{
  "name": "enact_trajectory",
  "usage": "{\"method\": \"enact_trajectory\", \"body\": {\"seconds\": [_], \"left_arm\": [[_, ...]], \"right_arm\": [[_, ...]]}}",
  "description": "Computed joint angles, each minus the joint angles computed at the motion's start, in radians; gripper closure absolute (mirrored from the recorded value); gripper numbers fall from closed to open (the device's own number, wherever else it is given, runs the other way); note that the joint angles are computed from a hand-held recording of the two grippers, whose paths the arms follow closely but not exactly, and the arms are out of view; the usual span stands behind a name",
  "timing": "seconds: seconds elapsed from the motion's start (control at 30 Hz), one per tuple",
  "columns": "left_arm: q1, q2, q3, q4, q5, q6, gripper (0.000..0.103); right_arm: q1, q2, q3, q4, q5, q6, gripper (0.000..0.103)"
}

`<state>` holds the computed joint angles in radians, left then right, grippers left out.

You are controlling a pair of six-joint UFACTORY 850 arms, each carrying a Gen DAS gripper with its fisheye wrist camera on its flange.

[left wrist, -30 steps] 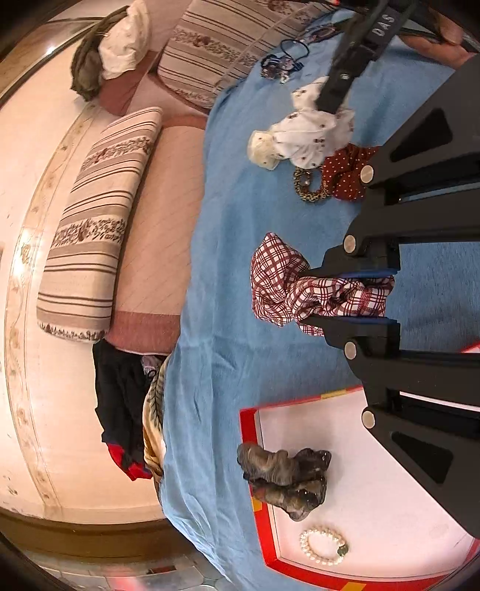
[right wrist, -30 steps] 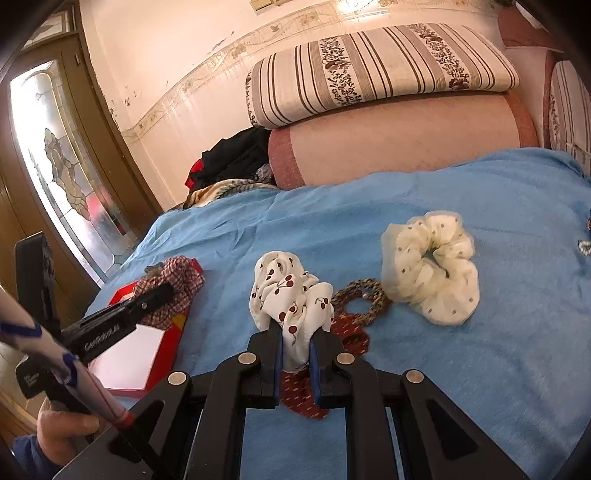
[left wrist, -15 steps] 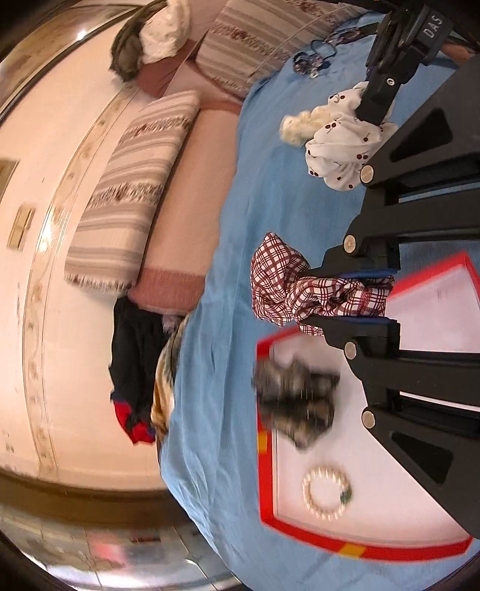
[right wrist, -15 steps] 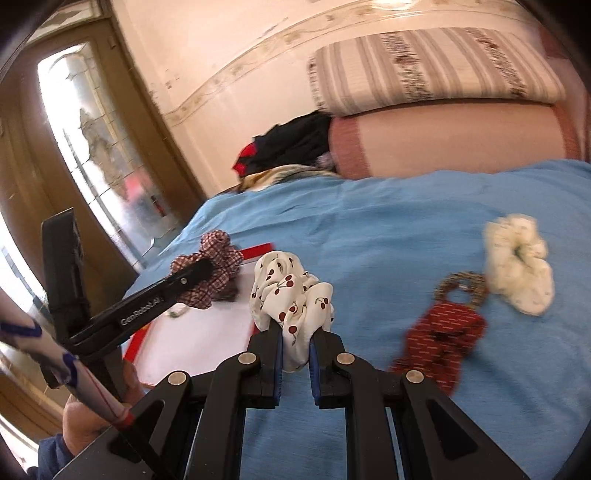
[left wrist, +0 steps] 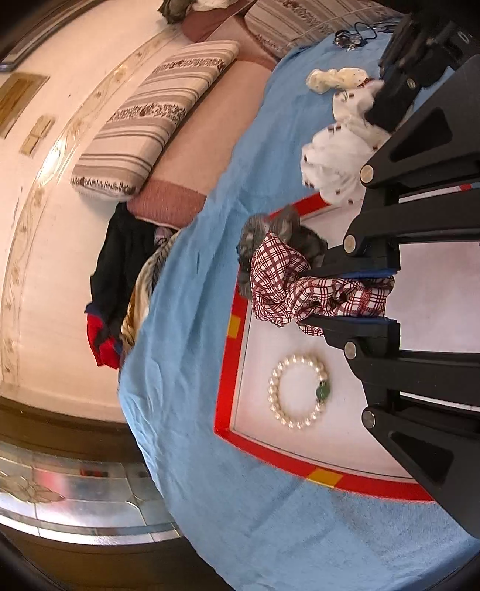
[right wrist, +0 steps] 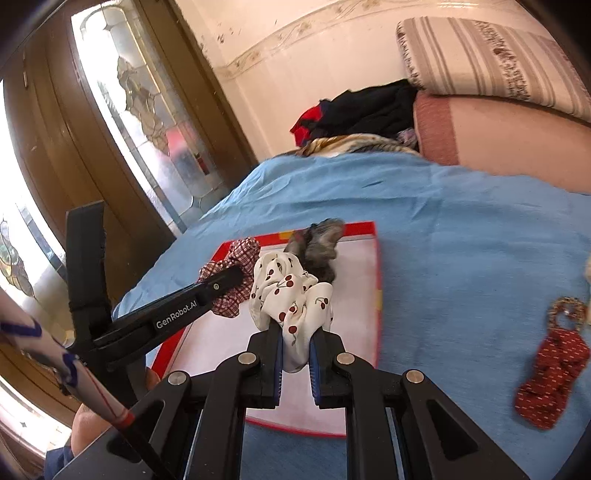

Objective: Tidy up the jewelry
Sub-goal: 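Carry the plaid scrunchie in the left tool while the right tool carries the cherry scrunchie to the tray, then open the left tool over the tray while the right tool releases the cherry scrunchie beside it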

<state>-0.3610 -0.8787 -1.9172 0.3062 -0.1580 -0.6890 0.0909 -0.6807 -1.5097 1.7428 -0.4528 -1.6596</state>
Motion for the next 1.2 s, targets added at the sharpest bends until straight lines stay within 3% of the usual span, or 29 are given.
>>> {"method": "enact_trajectory", "body": {"seconds": [0.47,0.63,1.1,1.2], "left_arm": [[0.008,-0.046,-0.067,0.0,-0.089,-0.026,0.089],[0.013,-0.069,-0.099,-0.026,-0.137,-0.018,0.089],[0.02,-0.124,-0.182,-0.145,-0.217,0.066,0.088],[0.022,-0.126,-0.184,-0.163,-0.213,0.078,0.081]], "right_arm": [[0.039,-0.112,-0.162,-0.215,0.088,0.191,0.09],[0.045,-0.153,-0.219,-0.365,0.11,0.343,0.09],[0.053,-0.28,-0.406,-0.77,0.064,0.776,0.09],[0.05,-0.3,-0.432,-0.813,0.039,0.835,0.086]]}}
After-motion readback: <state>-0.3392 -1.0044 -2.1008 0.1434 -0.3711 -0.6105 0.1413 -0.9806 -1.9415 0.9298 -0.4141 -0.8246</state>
